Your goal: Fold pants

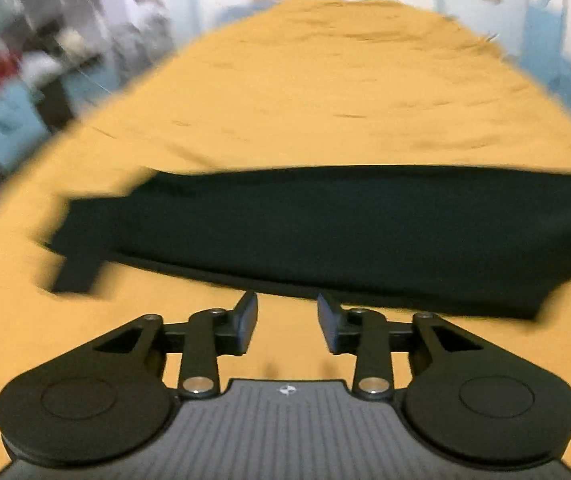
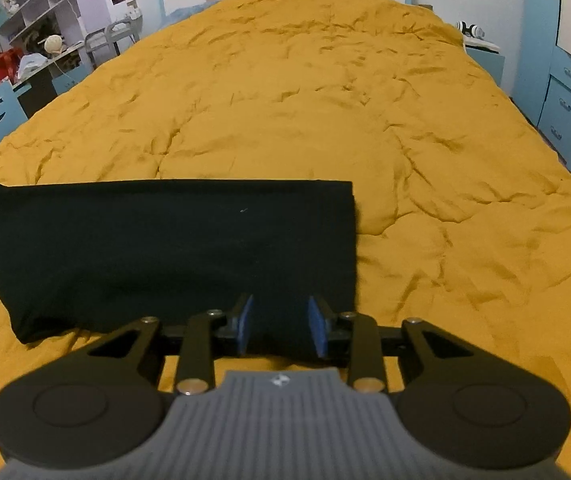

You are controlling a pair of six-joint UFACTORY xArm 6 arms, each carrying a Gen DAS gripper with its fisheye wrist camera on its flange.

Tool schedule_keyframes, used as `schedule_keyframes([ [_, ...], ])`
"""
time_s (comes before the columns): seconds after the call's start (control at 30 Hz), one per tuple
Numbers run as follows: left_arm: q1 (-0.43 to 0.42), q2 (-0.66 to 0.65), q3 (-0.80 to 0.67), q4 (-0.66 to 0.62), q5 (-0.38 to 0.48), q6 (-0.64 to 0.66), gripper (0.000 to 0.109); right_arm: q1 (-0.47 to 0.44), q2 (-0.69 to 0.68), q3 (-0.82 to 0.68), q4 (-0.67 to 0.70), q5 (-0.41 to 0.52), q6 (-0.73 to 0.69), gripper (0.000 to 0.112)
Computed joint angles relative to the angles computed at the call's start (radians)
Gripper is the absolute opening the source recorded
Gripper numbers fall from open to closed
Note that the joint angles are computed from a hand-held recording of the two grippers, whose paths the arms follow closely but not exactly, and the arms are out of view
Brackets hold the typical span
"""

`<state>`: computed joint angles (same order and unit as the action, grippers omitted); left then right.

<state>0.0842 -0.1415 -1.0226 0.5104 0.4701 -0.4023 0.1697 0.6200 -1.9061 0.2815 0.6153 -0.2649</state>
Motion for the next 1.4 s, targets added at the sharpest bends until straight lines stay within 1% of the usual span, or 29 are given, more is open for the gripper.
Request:
schedule_keyframes([
  [0.07,0.058,0.021,-0.023,0.154,0.03,-0.042,0.051,0.007,0.02,-0.025,-0.024,0.004,0.023,0.027],
  [0.1,0.088,0.041,-0.035,0.201,0.032,-0.048,0.054,0.009,0.034,-0.044,-0.039,0.012,0.041,0.027],
  [0.13,0.117,0.058,-0.042,0.217,0.017,-0.034,0.056,0.012,0.048,-0.066,-0.054,0.022,0.06,0.027],
  [0.2,0.169,0.11,-0.067,0.254,-0.019,-0.016,0.066,0.018,0.079,-0.112,-0.098,0.042,0.106,0.027],
  [0.27,0.205,0.168,-0.096,0.313,-0.051,-0.025,0.068,0.025,0.113,-0.161,-0.143,0.06,0.145,0.028],
  [0.33,0.222,0.234,-0.135,0.354,-0.063,-0.047,0.069,0.032,0.141,-0.201,-0.176,0.079,0.176,0.028],
  [0.43,0.257,0.28,-0.138,0.388,-0.112,-0.061,0.068,0.041,0.181,-0.257,-0.22,0.104,0.207,0.029],
  [0.47,0.264,0.282,-0.132,0.451,-0.124,-0.104,0.06,0.043,0.195,-0.276,-0.233,0.112,0.216,0.029],
  [0.5,0.274,0.262,-0.111,0.538,-0.132,-0.172,0.024,0.045,0.204,-0.291,-0.245,0.118,0.223,0.029],
  [0.53,0.276,0.261,-0.112,0.582,-0.13,-0.219,0.008,0.047,0.215,-0.306,-0.256,0.122,0.228,0.029],
  [0.57,0.29,0.253,-0.106,0.585,-0.16,-0.239,0.004,0.048,0.223,-0.32,-0.266,0.128,0.23,0.029],
  [0.6,0.312,0.249,-0.107,0.547,-0.204,-0.231,0.001,0.05,0.234,-0.338,-0.278,0.137,0.232,0.029],
  [0.63,0.326,0.247,-0.118,0.545,-0.221,-0.251,0.001,0.051,0.241,-0.349,-0.29,0.141,0.234,0.029],
  [0.7,0.351,0.258,-0.165,0.51,-0.238,-0.248,0.001,0.052,0.26,-0.382,-0.317,0.157,0.243,0.029],
  [0.77,0.374,0.29,-0.235,0.386,-0.245,-0.171,0.001,0.053,0.285,-0.424,-0.343,0.178,0.263,0.029],
  [0.8,0.382,0.313,-0.28,0.357,-0.236,-0.148,0.001,0.053,0.298,-0.446,-0.356,0.189,0.276,0.029],
  [0.87,0.391,0.379,-0.392,0.276,-0.209,-0.068,0.001,0.054,0.32,-0.484,-0.375,0.21,0.287,0.029],
  [0.97,0.396,0.514,-0.603,0.21,-0.123,0.019,0.001,0.058,0.34,-0.519,-0.399,0.233,0.293,0.029],
  [1.07,0.392,0.641,-0.787,0.186,-0.028,0.074,0.001,0.061,0.333,-0.51,-0.425,0.233,0.309,0.029],
  [1.13,0.387,0.731,-0.912,0.208,0.041,0.069,0.001,0.064,0.316,-0.486,-0.442,0.228,0.322,0.029],
  [1.17,0.384,0.757,-0.948,0.231,0.065,0.044,0.004,0.066,0.307,-0.474,-0.452,0.226,0.327,0.029],
  [1.2,0.382,0.791,-0.997,0.238,0.097,0.029,0.013,0.068,0.301,-0.467,-0.462,0.227,0.328,0.029],
  [1.23,0.381,0.81,-1.025,0.237,0.119,0.022,0.016,0.071,0.294,-0.459,-0.473,0.225,0.326,0.029],
  [1.3,0.38,0.828,-1.061,0.263,0.162,-0.029,0.03,0.081,0.285,-0.457,-0.49,0.227,0.315,0.029],
  [1.37,0.395,0.786,-1.0,0.283,0.127,-0.107,0.032,0.091,0.274,-0.45,-0.485,0.217,0.298,0.029],
  [1.4,0.404,0.749,-0.951,0.262,0.106,-0.123,0.032,0.096,0.27,-0.451,-0.476,0.215,0.288,0.029],
])
